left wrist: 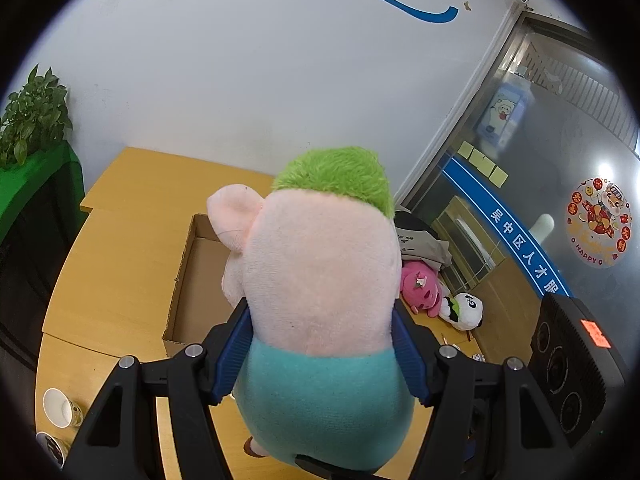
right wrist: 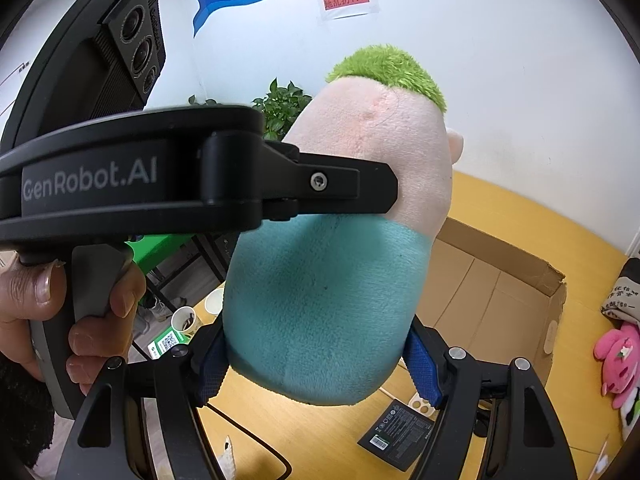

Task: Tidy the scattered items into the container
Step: 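Lift the plush pig with the left tool and carry it toward the box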

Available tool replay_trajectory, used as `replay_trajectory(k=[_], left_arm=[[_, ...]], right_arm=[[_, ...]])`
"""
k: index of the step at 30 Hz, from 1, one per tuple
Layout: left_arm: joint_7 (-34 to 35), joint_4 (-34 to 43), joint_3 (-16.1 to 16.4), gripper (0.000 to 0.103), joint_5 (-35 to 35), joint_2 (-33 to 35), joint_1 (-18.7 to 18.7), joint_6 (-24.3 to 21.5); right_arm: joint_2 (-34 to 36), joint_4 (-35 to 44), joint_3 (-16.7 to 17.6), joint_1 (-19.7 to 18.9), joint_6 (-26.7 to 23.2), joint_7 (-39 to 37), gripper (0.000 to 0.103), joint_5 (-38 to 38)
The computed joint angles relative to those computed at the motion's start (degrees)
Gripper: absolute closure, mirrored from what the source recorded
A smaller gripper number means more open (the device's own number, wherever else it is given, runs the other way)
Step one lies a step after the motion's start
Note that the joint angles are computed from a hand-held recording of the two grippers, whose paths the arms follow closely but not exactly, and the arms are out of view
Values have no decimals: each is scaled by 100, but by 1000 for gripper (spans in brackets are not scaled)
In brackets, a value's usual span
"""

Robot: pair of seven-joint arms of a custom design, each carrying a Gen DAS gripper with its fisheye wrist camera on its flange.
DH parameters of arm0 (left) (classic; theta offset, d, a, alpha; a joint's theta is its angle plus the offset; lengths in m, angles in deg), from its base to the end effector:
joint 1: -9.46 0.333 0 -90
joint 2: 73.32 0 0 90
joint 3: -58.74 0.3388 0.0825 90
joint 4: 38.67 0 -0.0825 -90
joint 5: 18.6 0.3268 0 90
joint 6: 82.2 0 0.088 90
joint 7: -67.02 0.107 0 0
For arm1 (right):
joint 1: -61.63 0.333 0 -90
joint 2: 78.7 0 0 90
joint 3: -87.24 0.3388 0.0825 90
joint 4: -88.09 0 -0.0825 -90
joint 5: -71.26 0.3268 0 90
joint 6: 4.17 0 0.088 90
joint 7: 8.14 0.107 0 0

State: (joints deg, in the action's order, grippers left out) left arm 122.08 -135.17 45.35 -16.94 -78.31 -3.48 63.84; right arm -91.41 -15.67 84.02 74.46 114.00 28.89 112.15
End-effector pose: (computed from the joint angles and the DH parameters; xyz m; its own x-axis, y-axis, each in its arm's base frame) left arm 0.4630 -0.2386 0.7598 -0.0744 -0.9022 0.4248 -0.6670 -0.2717 -0.6938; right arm 0.4501 0.1071 0.7161 0.8095 -0.5723 -0.1311 -0.4681 -0.4942 -0.7326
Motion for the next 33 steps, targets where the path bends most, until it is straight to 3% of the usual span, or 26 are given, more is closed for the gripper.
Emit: replay_trajectory(k=[20,33], left_arm=[[632,933,31,38,-306,795,-97,-170],[1092,1601,53,38,-571,1312,-78,-471]], right_arm=[[542,446,46,-226,181,160,24,-81],[631,782,162,-229,123,745,24,-336]])
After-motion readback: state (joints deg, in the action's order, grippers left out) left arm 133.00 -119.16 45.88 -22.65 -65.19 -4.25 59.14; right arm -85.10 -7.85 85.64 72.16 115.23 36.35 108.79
